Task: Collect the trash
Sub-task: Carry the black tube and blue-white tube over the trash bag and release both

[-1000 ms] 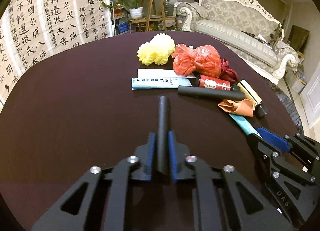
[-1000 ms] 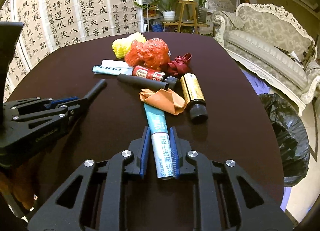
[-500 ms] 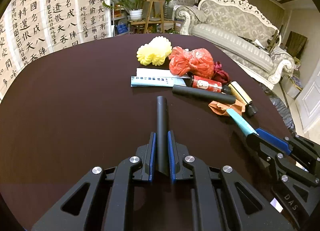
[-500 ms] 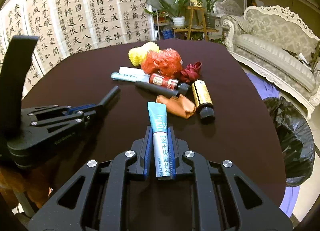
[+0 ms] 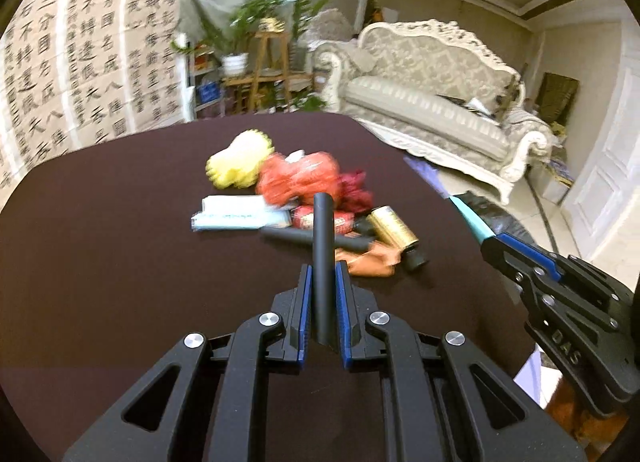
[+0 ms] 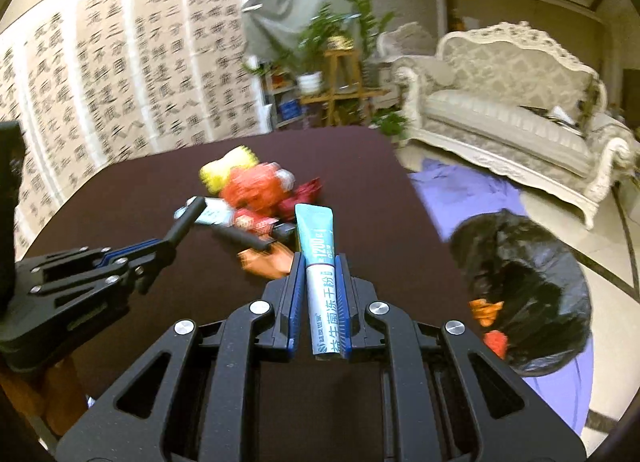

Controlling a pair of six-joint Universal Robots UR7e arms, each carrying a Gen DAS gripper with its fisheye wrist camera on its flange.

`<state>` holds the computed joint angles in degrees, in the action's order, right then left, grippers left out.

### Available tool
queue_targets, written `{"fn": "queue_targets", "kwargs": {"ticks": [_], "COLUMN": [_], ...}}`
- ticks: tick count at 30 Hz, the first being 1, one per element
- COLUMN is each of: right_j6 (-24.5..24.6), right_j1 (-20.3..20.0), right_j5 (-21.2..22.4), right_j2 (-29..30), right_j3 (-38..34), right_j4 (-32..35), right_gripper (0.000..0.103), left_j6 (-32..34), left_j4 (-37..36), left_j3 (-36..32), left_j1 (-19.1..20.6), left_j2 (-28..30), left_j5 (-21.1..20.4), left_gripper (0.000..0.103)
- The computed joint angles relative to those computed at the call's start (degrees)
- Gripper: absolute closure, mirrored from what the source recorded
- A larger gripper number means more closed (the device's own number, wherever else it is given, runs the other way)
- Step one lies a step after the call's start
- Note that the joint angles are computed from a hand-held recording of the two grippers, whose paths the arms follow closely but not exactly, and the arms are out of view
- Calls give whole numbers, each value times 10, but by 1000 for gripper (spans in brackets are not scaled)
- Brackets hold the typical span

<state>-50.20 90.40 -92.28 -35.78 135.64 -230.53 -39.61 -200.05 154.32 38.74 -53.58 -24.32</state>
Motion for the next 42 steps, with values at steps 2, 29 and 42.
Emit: {"fn": "queue_targets", "kwargs": {"ticks": [2, 29, 42], "right_j6": [4, 61, 92], "right_j1": [-7, -111, -127], "right_j5": [-3, -10, -34], "right_j2": [-3, -37, -32], "right_j3": [-3, -112, -149], "right_j4": [-16, -12, 19], "right_gripper": [88, 87, 67], "left_j6": [49, 366, 367], "left_j4": [-46, -95, -33], "left_j3": [-21, -308, -359], "left_j1": [0, 87, 112], "left_j2": [28, 202, 225], "left_j5": [-9, -130, -136], "left_gripper": [90, 90, 60]}}
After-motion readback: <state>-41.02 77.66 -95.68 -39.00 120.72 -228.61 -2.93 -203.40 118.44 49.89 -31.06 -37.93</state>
